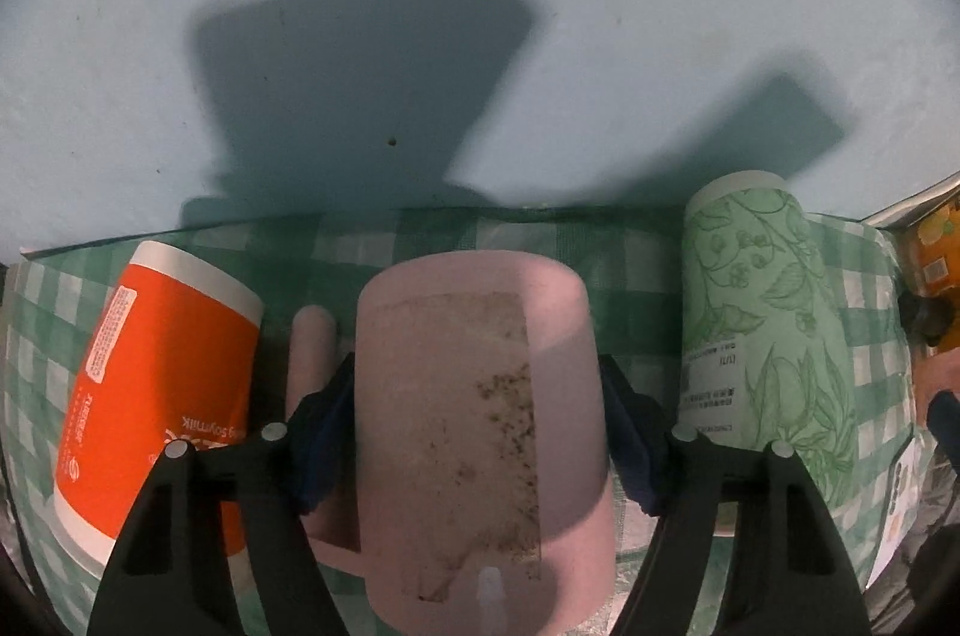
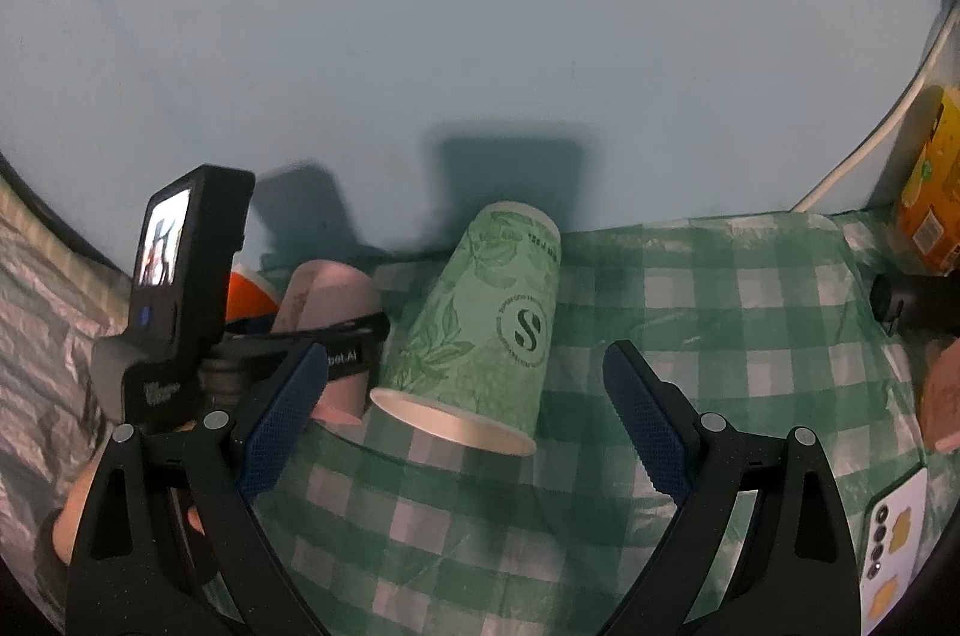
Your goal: Flip cup upside down
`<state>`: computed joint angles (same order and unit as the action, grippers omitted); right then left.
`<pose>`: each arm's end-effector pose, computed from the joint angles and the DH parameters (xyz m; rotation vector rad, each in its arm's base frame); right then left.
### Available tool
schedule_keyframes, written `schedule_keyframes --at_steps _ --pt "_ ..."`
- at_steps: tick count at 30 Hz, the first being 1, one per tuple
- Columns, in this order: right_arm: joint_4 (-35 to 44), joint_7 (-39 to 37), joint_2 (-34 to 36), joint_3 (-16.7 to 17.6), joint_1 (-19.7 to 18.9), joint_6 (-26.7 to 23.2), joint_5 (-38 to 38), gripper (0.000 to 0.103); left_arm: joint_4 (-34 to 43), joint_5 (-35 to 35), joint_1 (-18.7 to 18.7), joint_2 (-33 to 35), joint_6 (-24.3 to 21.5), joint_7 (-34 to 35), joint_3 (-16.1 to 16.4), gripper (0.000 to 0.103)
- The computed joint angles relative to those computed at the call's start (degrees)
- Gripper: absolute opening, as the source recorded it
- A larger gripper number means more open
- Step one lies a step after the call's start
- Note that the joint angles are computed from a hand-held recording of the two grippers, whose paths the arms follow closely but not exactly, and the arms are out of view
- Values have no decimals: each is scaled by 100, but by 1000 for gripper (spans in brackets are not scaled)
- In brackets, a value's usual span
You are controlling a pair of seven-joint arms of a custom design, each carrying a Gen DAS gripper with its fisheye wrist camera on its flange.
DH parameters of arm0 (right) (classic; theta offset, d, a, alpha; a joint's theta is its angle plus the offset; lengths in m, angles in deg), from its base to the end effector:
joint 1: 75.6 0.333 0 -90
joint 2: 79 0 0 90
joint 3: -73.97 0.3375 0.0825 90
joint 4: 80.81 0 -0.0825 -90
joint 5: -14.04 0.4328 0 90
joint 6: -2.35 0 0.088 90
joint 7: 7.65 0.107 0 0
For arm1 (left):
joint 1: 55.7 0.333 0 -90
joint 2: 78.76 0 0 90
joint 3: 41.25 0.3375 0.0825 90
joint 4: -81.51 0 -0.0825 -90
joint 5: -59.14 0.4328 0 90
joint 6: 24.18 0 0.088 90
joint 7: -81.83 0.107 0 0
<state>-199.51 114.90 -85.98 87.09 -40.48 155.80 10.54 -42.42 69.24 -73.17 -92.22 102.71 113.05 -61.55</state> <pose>0.4015 0.4608 0.5711 -1.9672 1.4101 -0.1656 0.4348 -0.3427 0.5211 -2.3092 1.7430 -0.4098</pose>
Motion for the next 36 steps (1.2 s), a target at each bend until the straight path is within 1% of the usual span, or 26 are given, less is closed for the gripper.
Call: schedule_keyframes --at_steps 5,13,17,19,23,29,32,33,35,36 --pt "-83 17 -59 5 4 48 -14 93 -119 -53 1 -103 125 190 28 74" --pt "-275 95 -235 21 42 232 -9 93 59 226 -21 -223 -54 309 -117 74" --pt "-422 130 -350 34 86 401 -26 93 -132 288 -21 -521 126 320 -152 74" --pt "-507 183 -431 53 96 478 -83 93 -360 296 -51 -776 199 265 -237 74" --pt "-704 358 -623 89 98 649 -223 93 -731 70 -192 -1145 402 208 -406 74" --pt "-1114 708 -1047 181 98 813 -500 93 -1247 -418 -472 -1910 490 498 -480 74" --pt "-1334 660 -1229 121 262 906 -421 93 -1435 -680 -612 -2115 569 610 -565 74" --pt "-1420 765 -1307 171 246 933 -450 93 -1483 -763 -648 -2163 576 631 -587 74" --pt "-1516 752 -1376 151 322 914 -438 93 -1615 -997 -770 -2253 646 683 -586 74" --pt "-1552 781 -1407 157 335 921 -439 93 -1694 -1173 -863 -2265 754 726 -551 74"
